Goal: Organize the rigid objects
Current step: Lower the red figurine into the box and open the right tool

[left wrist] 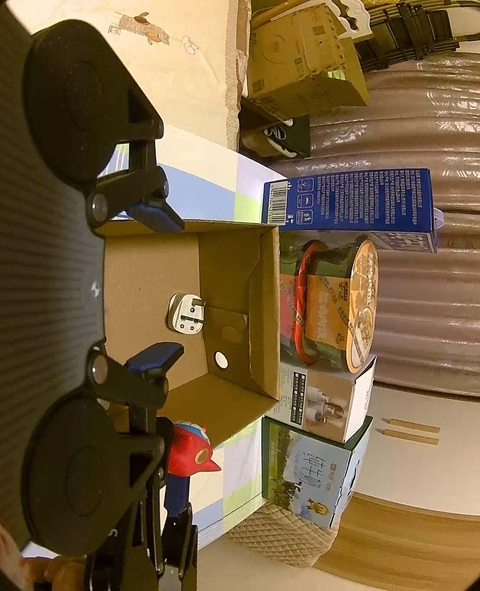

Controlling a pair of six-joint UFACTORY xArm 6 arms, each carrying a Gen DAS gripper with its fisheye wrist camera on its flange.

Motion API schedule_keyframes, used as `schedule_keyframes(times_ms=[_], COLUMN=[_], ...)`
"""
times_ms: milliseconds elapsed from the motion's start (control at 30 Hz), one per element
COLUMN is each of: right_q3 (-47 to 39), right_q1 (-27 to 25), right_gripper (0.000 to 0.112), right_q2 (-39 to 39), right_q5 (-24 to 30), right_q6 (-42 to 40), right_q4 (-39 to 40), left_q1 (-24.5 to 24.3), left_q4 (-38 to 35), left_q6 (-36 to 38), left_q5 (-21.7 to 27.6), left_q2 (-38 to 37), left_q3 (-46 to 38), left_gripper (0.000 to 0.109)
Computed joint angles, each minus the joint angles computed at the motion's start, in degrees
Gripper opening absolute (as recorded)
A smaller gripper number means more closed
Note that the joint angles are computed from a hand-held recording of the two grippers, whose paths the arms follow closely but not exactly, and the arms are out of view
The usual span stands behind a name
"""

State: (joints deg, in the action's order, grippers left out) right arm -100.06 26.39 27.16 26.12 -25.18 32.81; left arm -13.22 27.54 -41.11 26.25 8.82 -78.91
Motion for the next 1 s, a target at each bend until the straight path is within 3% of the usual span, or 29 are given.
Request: schedule_keyframes(times_ms=[1000], right_q3=[-4.35], right_q1=[-0.47], right_gripper=[0.043], right_q2=[2.96], right_q5=[2.13], right_q6=[3.1], right_q4=[-1.44], left_q1=[0.41], left_q4=[-0.16], left_q6=[0.91], left_q5=[-0.23], left_q2=[-0.52], left_q3=[0.51], left_gripper=[0.061])
